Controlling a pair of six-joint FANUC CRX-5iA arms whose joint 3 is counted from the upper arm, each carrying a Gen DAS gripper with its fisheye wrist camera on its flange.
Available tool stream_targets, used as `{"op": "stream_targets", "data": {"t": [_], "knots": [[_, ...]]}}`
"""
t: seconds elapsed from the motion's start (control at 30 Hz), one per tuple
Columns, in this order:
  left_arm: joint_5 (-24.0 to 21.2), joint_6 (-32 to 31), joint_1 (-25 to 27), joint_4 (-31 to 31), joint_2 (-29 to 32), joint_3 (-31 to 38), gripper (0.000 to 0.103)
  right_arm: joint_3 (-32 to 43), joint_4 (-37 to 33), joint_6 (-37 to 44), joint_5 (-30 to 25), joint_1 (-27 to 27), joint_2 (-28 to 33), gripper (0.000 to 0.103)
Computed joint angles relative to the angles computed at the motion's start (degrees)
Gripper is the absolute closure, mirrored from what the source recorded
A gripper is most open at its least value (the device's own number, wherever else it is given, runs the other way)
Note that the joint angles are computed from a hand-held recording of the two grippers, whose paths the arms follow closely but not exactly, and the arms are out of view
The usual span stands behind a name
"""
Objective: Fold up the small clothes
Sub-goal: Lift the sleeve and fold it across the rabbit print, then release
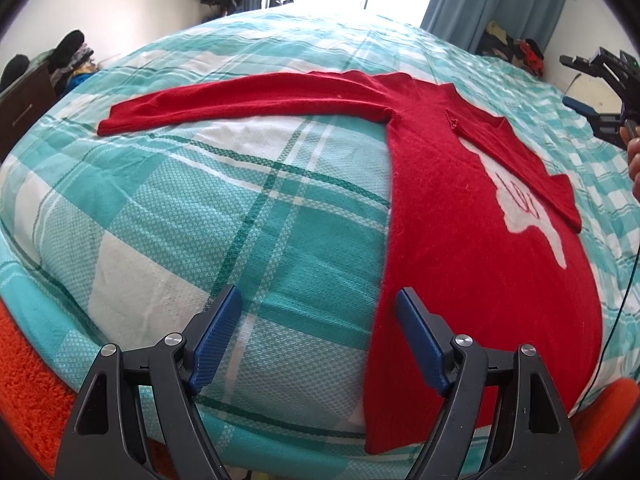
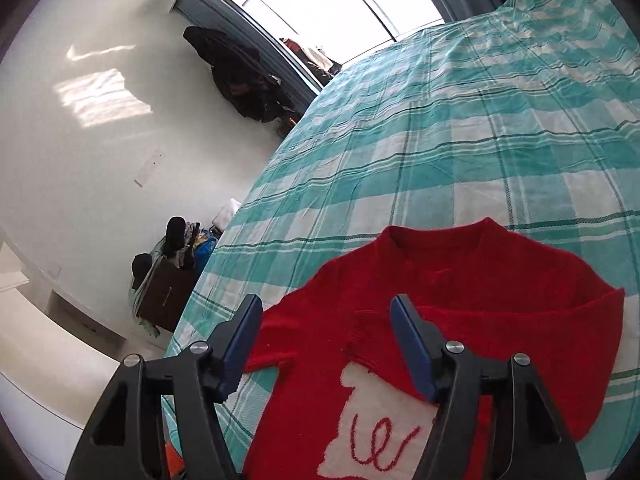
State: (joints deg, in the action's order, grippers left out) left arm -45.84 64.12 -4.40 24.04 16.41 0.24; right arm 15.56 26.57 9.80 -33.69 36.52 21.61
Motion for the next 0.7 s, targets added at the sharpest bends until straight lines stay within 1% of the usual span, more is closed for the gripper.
{"op": "stream_targets", "data": {"t": [0.03, 0.1, 0.13, 0.17, 0.23, 0.27, 0.3, 0.33, 0.37, 0.4, 0.43, 0.53, 0.57, 0.6, 0.63, 0.67, 0.7], "knots": [[-0.2, 0.2, 0.0, -0.2, 0.2, 0.2, 0.022, -2.4, 0.9, -1.9, 0.1, -0.5, -1.3, 0.038], [-0.4, 0.9, -0.2, -0.8, 0.5, 0.7, 0.021, -6.9, 2.6, -5.4, -0.2, -1.3, -3.8, 0.044], [-0.5, 1.2, -0.3, -1.1, 0.7, 1.0, 0.020, -7.5, 1.8, -5.4, -1.4, -1.6, -4.5, 0.052], [-0.6, 1.6, -0.4, -1.4, 0.8, 1.3, 0.020, -9.2, 1.2, -6.0, -1.0, -1.9, -5.5, 0.056], [-0.7, 2.2, -0.7, -2.1, 1.1, 1.8, 0.018, -13.1, -1.3, -7.2, 1.1, -2.6, -7.1, 0.058], [-0.8, 2.4, -0.8, -2.5, 1.1, 1.9, 0.018, -14.2, -3.1, -7.3, 0.4, -2.7, -7.3, 0.059], [-0.7, 2.6, -1.0, -3.0, 1.1, 2.0, 0.017, -14.8, -5.3, -7.3, -2.2, -2.6, -7.1, 0.059], [-0.6, 2.7, -1.1, -3.4, 1.1, 2.1, 0.017, -13.9, -9.0, -6.0, -6.5, -2.7, -6.2, 0.059], [-0.5, 2.7, -1.1, -3.6, 1.0, 2.0, 0.017, -13.6, -12.7, -4.8, -9.8, -3.0, -5.4, 0.065], [-0.4, 2.5, -1.1, -3.7, 1.0, 2.0, 0.016, -15.0, -13.4, -5.8, -10.2, -3.0, -5.8, 0.083], [-0.3, 2.3, -1.1, -3.6, 0.9, 1.8, 0.016, -18.2, -11.1, -8.5, -7.5, -2.9, -7.4, 0.083], [-0.2, 2.3, -1.1, -3.8, 0.9, 1.8, 0.016, -28.3, 2.5, -22.3, 2.7, -2.0, -13.2, 0.080], [-0.3, 2.6, -1.2, -4.0, 1.0, 2.0, 0.015, -30.7, 7.0, -25.3, 5.6, -1.9, -14.7, 0.080], [-0.4, 2.8, -1.3, -4.1, 1.1, 2.1, 0.014, -31.7, 9.2, -26.0, 6.4, -1.4, -15.7, 0.079], [-0.4, 2.9, -1.4, -4.2, 1.2, 2.2, 0.013, -31.3, 8.6, -24.3, 5.3, -0.6, -15.9, 0.079], [-0.5, 3.2, -1.5, -4.6, 1.4, 2.5, 0.012, -30.2, 5.9, -21.4, 3.6, 0.0, -15.6, 0.078], [-0.5, 3.5, -1.7, -5.1, 1.4, 2.6, 0.012, -28.2, 1.3, -17.1, 0.8, 0.5, -14.5, 0.074]]}}
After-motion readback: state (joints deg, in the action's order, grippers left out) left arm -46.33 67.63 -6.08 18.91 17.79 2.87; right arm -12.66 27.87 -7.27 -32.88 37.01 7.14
